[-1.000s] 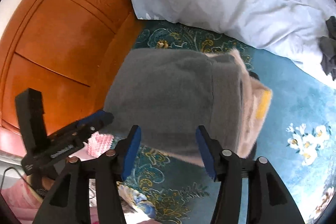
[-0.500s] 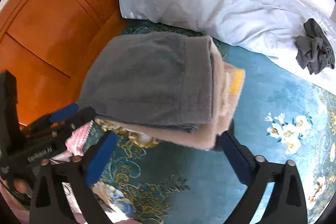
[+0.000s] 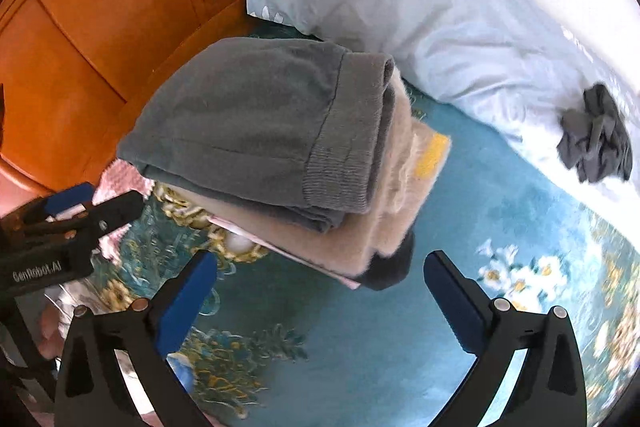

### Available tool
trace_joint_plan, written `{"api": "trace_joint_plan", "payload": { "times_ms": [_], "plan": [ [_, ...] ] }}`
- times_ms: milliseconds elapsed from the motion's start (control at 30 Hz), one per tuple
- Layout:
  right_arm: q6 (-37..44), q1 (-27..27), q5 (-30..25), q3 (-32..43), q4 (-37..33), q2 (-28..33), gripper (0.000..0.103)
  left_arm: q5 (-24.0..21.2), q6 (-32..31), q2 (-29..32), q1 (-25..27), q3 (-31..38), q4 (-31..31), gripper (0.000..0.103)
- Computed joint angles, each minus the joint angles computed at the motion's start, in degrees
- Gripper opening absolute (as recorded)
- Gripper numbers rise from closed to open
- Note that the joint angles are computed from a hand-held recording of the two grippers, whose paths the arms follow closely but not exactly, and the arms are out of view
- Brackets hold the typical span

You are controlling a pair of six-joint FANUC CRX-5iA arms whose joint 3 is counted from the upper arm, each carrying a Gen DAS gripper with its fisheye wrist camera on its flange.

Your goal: Fold clothes

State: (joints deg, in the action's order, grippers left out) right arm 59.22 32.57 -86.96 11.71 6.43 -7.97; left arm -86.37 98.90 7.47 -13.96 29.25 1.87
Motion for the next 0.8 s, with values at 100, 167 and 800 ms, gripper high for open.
{"api": "trace_joint_plan", "payload": {
  "times_ms": [100, 167, 800],
  "plan": [
    [2.14, -0.48, 0.89, -1.27, 0.49, -0.88, 0.103, 1.35, 3.48, -1.23, -2.62, -0.62, -5.93, 0.103],
    [3.83, -1.18, 1.35, -1.68, 0.01, -1.27, 0.103, 1.38, 6.27, -1.44, -4.43, -0.68, -9.53, 0.103],
    [8.27, -2.33, -3.22, 0.88, -4.22, 2.07, 0.103, 0.94, 7.91, -4.32, -4.68, -8.23, -6.05, 0.103]
  ]
}}
